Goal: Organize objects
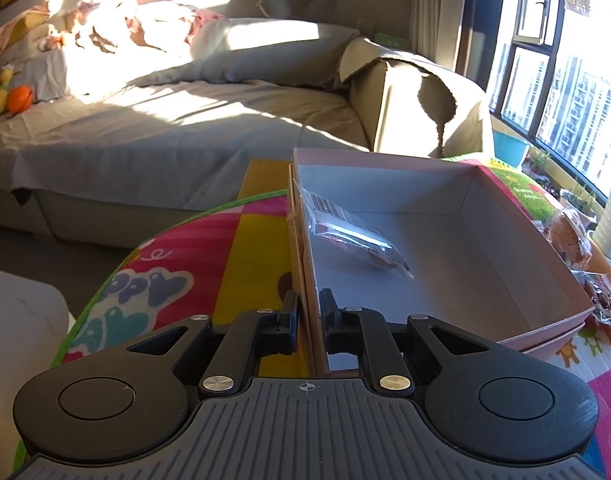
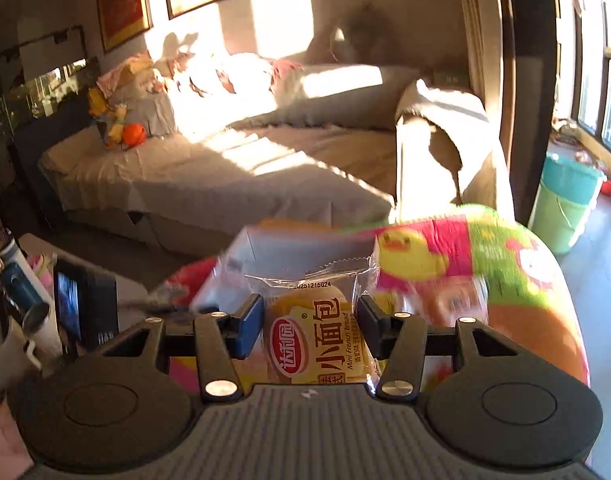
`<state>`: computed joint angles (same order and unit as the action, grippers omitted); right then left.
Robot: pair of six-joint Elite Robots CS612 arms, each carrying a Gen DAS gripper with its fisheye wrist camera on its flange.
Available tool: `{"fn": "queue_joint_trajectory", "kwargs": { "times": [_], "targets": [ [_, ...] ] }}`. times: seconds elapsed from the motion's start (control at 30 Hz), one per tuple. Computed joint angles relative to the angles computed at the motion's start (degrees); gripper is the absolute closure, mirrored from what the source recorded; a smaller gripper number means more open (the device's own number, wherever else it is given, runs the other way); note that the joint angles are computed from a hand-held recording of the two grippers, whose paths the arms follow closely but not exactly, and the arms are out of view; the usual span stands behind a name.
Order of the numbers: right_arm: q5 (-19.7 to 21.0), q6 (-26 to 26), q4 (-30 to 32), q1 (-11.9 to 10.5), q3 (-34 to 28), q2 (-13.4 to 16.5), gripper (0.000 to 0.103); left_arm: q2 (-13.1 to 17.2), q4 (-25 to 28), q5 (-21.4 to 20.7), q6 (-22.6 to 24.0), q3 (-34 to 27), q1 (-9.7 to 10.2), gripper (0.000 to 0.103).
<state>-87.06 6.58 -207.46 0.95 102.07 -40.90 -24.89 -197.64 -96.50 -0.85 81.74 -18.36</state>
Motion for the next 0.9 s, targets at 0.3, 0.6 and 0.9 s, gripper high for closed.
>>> {"fn": "queue_joint_trajectory", "kwargs": {
  "times": [0.3,0.6,0.9],
  "targets": [
    [1.66,4.01,2.67,0.81,-10.96,5.49,0.035,-0.19,0.21,0.07,-0.03,0.21,-0.01,0.089],
    [-8.09,1.32,2.37,-0.57,-3.33,5.48,0.024,-0.24,0.10,0.31,-0.07,0.33,-0.09,0.089],
    [-13.19,6.04,5.92,-2.52,1.53,5.91,0.016,-0.36,0.41,0.51,0.09,0.40,-0.18,0.090]
  ]
}}
